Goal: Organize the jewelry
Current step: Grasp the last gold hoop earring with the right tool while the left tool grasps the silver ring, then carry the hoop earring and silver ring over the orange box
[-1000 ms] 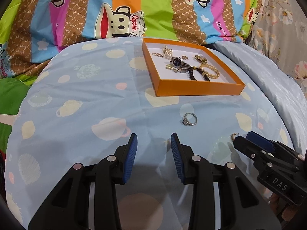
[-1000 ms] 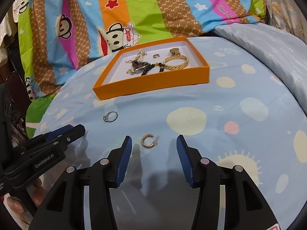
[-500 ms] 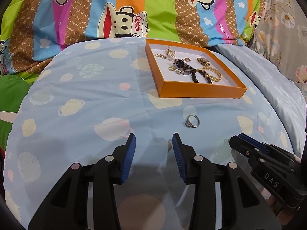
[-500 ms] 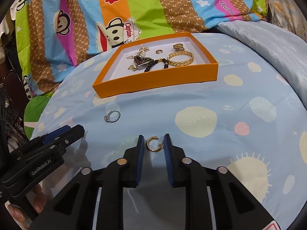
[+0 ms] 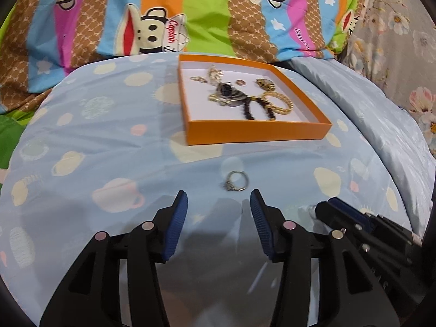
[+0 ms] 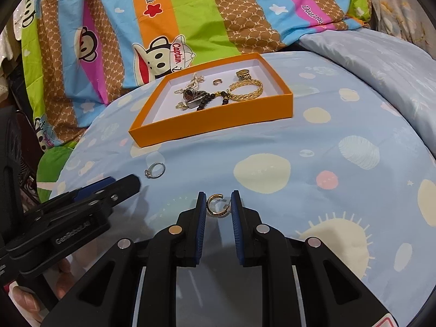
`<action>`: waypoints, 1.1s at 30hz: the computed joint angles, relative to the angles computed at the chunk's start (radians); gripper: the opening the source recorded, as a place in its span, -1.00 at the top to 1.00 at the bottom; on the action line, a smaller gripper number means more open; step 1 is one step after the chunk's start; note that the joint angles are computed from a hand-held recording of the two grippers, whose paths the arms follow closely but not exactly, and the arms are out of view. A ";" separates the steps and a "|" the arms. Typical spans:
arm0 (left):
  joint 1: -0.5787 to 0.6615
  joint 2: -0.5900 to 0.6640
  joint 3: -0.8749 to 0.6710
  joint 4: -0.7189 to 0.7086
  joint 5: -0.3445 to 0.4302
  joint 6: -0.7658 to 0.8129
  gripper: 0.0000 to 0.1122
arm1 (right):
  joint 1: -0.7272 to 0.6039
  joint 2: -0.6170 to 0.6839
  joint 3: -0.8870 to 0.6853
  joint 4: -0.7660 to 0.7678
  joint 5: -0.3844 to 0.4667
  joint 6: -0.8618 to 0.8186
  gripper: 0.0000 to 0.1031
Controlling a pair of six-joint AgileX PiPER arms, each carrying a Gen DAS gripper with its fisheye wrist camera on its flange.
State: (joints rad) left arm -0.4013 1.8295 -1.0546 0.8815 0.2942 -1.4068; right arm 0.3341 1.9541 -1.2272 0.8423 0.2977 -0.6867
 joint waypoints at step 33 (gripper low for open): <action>-0.004 0.016 -0.013 0.069 -0.040 -0.085 0.89 | -0.031 -0.001 0.010 0.110 0.024 -0.104 0.66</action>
State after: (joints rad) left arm -0.4056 1.8455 -1.0677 0.9501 0.2537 -1.4920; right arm 0.3032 1.9530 -1.2168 0.9525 0.3214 -0.7903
